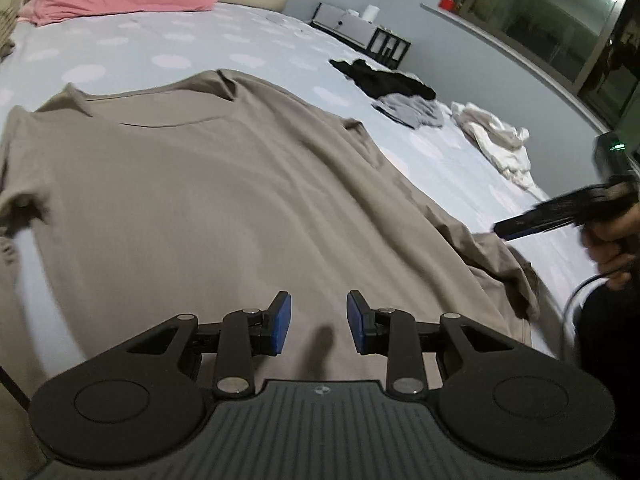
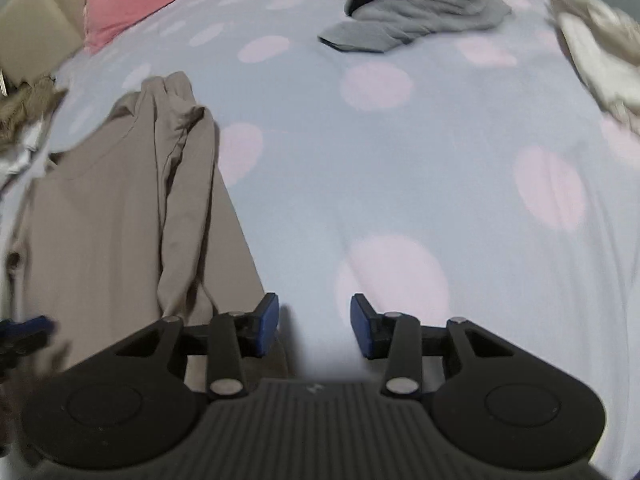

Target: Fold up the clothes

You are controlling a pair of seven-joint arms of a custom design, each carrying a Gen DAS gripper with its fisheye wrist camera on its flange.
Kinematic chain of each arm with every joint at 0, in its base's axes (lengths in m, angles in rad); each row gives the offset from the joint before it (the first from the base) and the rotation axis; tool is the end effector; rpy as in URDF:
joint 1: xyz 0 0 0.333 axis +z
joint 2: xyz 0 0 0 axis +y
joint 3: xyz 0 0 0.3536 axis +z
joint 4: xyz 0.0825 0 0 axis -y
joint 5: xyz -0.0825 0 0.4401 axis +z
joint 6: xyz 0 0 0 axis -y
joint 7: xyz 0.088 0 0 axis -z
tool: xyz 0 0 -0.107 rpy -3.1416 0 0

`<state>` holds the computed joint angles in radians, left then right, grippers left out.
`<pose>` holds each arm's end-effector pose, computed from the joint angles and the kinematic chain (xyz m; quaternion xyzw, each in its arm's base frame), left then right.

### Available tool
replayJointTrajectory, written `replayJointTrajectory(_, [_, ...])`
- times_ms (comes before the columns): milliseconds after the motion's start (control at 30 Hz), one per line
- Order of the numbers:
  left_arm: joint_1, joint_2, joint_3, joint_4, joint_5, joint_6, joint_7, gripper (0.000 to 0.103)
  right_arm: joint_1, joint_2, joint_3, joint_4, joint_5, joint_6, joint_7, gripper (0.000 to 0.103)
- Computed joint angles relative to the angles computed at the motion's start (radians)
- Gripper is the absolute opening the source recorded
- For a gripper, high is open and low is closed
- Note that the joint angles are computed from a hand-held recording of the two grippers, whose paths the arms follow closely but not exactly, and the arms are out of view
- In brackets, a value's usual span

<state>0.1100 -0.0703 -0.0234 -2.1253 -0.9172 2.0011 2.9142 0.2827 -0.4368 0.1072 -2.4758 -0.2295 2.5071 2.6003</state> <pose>0.5805 0.0020 0.4690 0.3333 -0.8551 0.3938 0.0518 0.4443 0.1877 0.5060 -0.4996 0.8287 -0.1272 0.2181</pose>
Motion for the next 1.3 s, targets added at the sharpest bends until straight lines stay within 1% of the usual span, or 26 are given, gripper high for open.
replayJointTrajectory(67, [-0.008,-0.019,-0.008,-0.016,0.009,0.019,-0.014,0.027,0.052,-0.048,-0.031,-0.013,0.029,-0.031,-0.137,0.043])
replayJointTrajectory(133, [-0.016,-0.032,-0.009,-0.029,0.003,0.022,-0.022,0.027,0.101,-0.077,-0.038,0.002,0.035,-0.073,-0.292,0.044])
replayJointTrajectory(200, [-0.023,-0.036,-0.009,-0.037,0.0,0.02,-0.032,0.027,0.152,-0.074,-0.044,0.024,0.044,-0.104,-0.47,0.046])
replayJointTrajectory(267, [-0.029,-0.037,-0.01,-0.043,-0.002,0.02,-0.039,0.027,0.188,-0.044,-0.043,0.045,0.075,-0.126,-0.599,0.048])
replayJointTrajectory(300, [-0.033,-0.038,-0.01,-0.045,-0.003,0.022,-0.032,0.027,0.195,-0.023,-0.036,0.052,0.081,-0.135,-0.648,0.048])
replayJointTrajectory(333, [-0.036,-0.04,-0.011,-0.048,-0.004,0.026,-0.022,0.027,0.188,-0.002,-0.019,0.058,0.067,-0.147,-0.673,0.041])
replayJointTrajectory(367, [-0.039,-0.044,-0.011,-0.051,-0.005,0.032,-0.009,0.027,0.182,0.006,-0.021,0.059,0.083,-0.164,-0.685,0.004])
replayJointTrajectory(400, [-0.041,-0.047,-0.011,-0.053,-0.006,0.038,0.003,0.027,0.176,0.012,-0.024,0.059,0.101,-0.182,-0.697,0.005])
replayJointTrajectory(433, [-0.043,-0.047,-0.01,-0.052,-0.005,0.04,0.007,0.027,0.156,-0.007,-0.018,0.054,0.093,-0.185,-0.682,0.001])
replayJointTrajectory(500, [-0.043,-0.046,-0.007,-0.048,-0.006,0.04,0.007,0.027,0.118,-0.048,-0.011,0.045,0.072,-0.19,-0.647,0.001])
replayJointTrajectory(600, [-0.042,-0.045,-0.003,-0.041,-0.018,0.042,0.01,0.027,0.036,-0.084,0.016,0.086,-0.088,-0.265,-0.665,0.001])
replayJointTrajectory(667, [-0.04,-0.046,0.0,-0.04,-0.028,0.049,0.015,0.027,-0.022,-0.09,0.03,0.12,-0.222,-0.282,-0.691,0.001])
replayJointTrajectory(767, [-0.037,-0.044,0.002,-0.038,-0.04,0.056,0.01,0.028,-0.099,-0.085,0.062,0.17,-0.437,-0.253,-0.705,0.001])
replayJointTrajectory(833, [-0.036,-0.044,0.002,-0.038,-0.041,0.057,0.0,0.027,-0.145,-0.079,0.079,0.197,-0.578,-0.21,-0.699,0.001])
replayJointTrajectory(933, [-0.034,-0.048,0.004,-0.04,-0.042,0.049,0.003,0.027,-0.242,-0.068,0.145,0.211,-0.913,-0.101,-0.569,0.001])
replayJointTrajectory(1000, [-0.033,-0.051,0.005,-0.043,-0.038,0.047,0.011,0.027,-0.308,-0.065,0.193,0.206,-1.233,-0.049,-0.407,0.001])
replayJointTrajectory(1067, [-0.032,-0.049,0.005,-0.042,-0.034,0.05,0.012,0.027,-0.328,-0.067,0.206,0.183,-1.439,-0.046,-0.319,0.001])
replayJointTrajectory(1100, [-0.031,-0.047,0.006,-0.041,-0.033,0.051,0.009,0.027,-0.316,-0.067,0.195,0.165,-1.468,-0.053,-0.333,0.001])
replayJointTrajectory(1133, [-0.029,-0.045,0.007,-0.038,-0.034,0.048,0.006,0.027,-0.305,-0.064,0.183,0.143,-1.437,-0.063,-0.394,0.001])
replayJointTrajectory(1233, [-0.022,-0.039,0.012,-0.033,-0.035,0.043,0.005,0.027,-0.251,-0.036,0.097,0.088,-1.159,-0.102,-0.657,0.001])
replayJointTrajectory(1300, [-0.017,-0.035,0.011,-0.028,-0.026,0.05,0.006,0.027,-0.219,-0.018,0.041,0.064,-0.99,-0.129,-0.742,0.001])
